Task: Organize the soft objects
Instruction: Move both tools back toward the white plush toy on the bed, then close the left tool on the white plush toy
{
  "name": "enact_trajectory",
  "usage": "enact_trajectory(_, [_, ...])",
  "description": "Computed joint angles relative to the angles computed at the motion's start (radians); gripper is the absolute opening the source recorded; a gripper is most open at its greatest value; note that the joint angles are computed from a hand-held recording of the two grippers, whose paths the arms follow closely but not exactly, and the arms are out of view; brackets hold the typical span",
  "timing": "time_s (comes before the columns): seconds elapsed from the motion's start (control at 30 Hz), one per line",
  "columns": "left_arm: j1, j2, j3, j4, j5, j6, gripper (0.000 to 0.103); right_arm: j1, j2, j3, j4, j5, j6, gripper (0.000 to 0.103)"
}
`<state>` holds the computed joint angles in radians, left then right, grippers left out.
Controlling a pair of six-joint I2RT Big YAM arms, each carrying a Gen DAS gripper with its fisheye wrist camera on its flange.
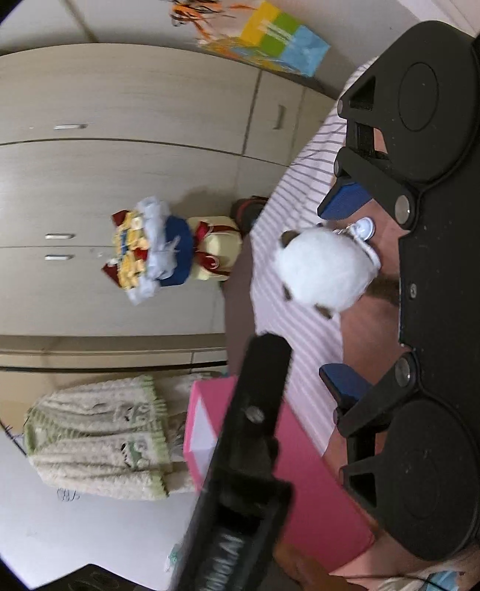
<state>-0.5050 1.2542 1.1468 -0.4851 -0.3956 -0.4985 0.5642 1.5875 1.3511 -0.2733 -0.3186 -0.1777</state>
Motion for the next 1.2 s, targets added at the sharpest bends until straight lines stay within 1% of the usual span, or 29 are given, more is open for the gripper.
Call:
enact_trajectory(0.03, [0.012,0.02,0.009,-0.003,0.016,-0.016,0.085,-0.004,0.019,0.015,-0.007,-0.006,-0.004,0.086])
enact_trajectory(0.07, [0.023,0.038,0.024,-0.03,0.039,-0.042,0.085,-0.007,0.035,0.027,-0.012,-0.017,-0.009,0.086])
enact_trajectory(0.1, [0.037,0.051,0.036,-0.053,0.084,-0.068,0.085,-0.011,0.051,0.041,-0.016,-0.035,-0.012,0.085])
enact_trajectory(0.13, [0.053,0.06,0.036,-0.049,0.13,-0.082,0.085,-0.015,0.068,0.057,-0.022,-0.052,-0.008,0.086])
enact_trajectory(0.17, [0.059,0.07,0.04,-0.051,0.143,-0.089,0.085,-0.017,0.079,0.066,-0.032,-0.057,0.0,0.086])
enact_trajectory(0.2, [0.063,0.086,0.048,-0.063,0.137,-0.099,0.085,-0.019,0.095,0.085,-0.055,-0.066,0.008,0.086])
enact_trajectory(0.27, [0.067,0.107,0.048,-0.047,0.126,-0.096,0.085,-0.027,0.124,0.117,-0.09,-0.096,0.018,0.086])
enact_trajectory(0.3, [0.07,0.116,0.05,-0.044,0.126,-0.101,0.084,-0.028,0.136,0.127,-0.096,-0.099,0.022,0.086])
enact_trajectory(0.4, [0.085,0.141,0.05,-0.017,0.155,-0.116,0.081,-0.019,0.169,0.157,-0.106,-0.05,0.014,0.086])
enact_trajectory(0.43, [0.088,0.149,0.051,-0.013,0.152,-0.124,0.08,-0.017,0.176,0.163,-0.107,-0.037,0.002,0.086])
enact_trajectory(0.47, [0.088,0.155,0.044,0.01,0.141,-0.129,0.08,-0.016,0.187,0.178,-0.123,-0.031,-0.009,0.086])
enact_trajectory(0.53, [0.092,0.171,0.043,0.031,0.114,-0.133,0.075,-0.017,0.208,0.206,-0.159,-0.052,-0.016,0.086])
enact_trajectory(0.57, [0.096,0.174,0.037,0.049,0.121,-0.133,0.074,-0.018,0.217,0.217,-0.167,-0.063,-0.014,0.086])
enact_trajectory(0.67, [0.116,0.178,0.023,0.088,0.188,-0.157,0.068,-0.012,0.235,0.232,-0.163,-0.067,-0.012,0.086])
enact_trajectory(0.7, [0.121,0.177,0.019,0.097,0.211,-0.163,0.065,-0.01,0.235,0.228,-0.148,-0.063,-0.017,0.086])
enact_trajectory(0.77, [0.125,0.178,0.016,0.109,0.237,-0.161,0.059,-0.002,0.225,0.203,-0.095,-0.032,-0.029,0.083])
enact_trajectory(0.8, [0.126,0.179,0.015,0.112,0.246,-0.158,0.057,0.002,0.218,0.188,-0.071,-0.019,-0.04,0.079])
enact_trajectory(0.83, [0.124,0.18,0.017,0.107,0.244,-0.155,0.056,0.004,0.212,0.179,-0.061,-0.018,-0.058,0.073])
enact_trajectory(0.93, [0.117,0.172,0.016,0.098,0.24,-0.132,0.054,0.012,0.195,0.155,-0.038,0.006,-0.079,0.07])
enact_trajectory(1.03, [0.104,0.154,0.013,0.075,0.227,-0.117,0.054,0.012,0.178,0.141,-0.038,0.003,-0.051,0.069])
enact_trajectory(1.1, [0.09,0.145,0.022,0.032,0.202,-0.114,0.054,0.016,0.16,0.126,-0.04,0.008,-0.036,0.068])
enact_trajectory(1.2, [0.066,0.122,0.019,-0.009,0.163,-0.112,0.054,0.028,0.135,0.103,-0.047,0.016,-0.015,0.068])
